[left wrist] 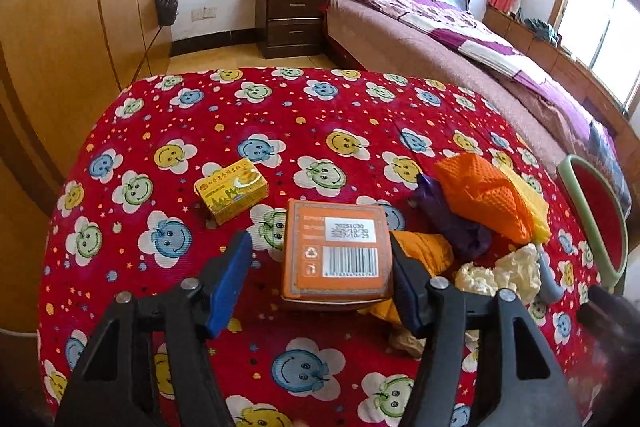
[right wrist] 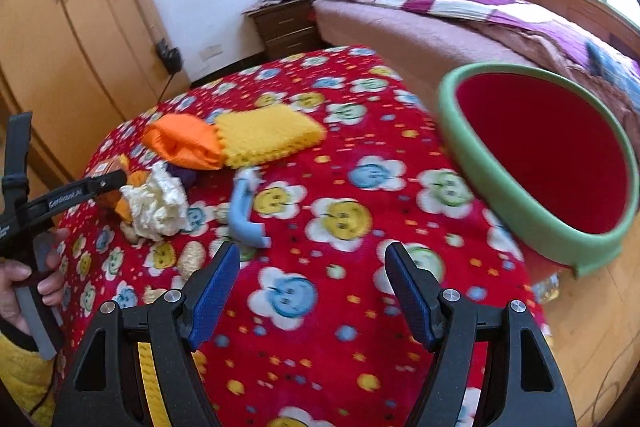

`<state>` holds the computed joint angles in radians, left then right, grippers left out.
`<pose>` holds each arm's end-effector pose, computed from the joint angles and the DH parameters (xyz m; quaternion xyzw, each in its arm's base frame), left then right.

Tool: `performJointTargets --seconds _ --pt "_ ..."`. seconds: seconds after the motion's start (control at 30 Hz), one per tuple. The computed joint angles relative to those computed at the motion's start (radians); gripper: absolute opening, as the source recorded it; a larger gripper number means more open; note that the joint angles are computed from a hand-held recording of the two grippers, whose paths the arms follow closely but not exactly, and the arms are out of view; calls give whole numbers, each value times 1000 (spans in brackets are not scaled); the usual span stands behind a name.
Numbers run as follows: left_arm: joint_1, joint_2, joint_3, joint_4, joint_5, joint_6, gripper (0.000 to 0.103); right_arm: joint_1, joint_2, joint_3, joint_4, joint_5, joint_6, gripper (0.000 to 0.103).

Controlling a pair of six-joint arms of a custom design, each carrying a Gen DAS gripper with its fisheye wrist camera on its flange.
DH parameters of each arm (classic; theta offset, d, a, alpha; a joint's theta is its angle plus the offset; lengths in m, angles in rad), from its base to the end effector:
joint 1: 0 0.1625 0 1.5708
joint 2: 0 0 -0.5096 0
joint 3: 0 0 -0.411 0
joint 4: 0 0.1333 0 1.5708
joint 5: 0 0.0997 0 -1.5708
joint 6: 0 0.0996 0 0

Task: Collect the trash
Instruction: 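Grasp the orange box with the left tool while the right tool grasps the blue straw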

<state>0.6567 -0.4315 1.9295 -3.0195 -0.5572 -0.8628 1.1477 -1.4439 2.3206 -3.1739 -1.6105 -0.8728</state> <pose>-0.3341 -0.5326 -0.0918 0.0344 0.8734 -0.3630 0.3227 -0.0742 -0.4799 0.3439 0.2015 -0.9126 0.2720 0.2292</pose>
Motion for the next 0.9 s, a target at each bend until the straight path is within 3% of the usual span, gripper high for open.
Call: performJointTargets --seconds 0.17,0.2,0.27,0.43,0.9 --pt "9 7 10 -81 -26 38 47 30 32 -16 31 -1 -21 73" --pt "9 9 11 -91 -23 42 47 37 40 -21 35 -4 -29 68" --pt "8 13 13 -112 -21 52 46 50 57 -30 45 -19 -44 48" --pt "-6 15 27 -166 -15 76 46 56 78 -46 85 -34 -51 29" --pt "-80 -2 62 -234 16 75 46 -2 -13 -3 148 77 -87 25"
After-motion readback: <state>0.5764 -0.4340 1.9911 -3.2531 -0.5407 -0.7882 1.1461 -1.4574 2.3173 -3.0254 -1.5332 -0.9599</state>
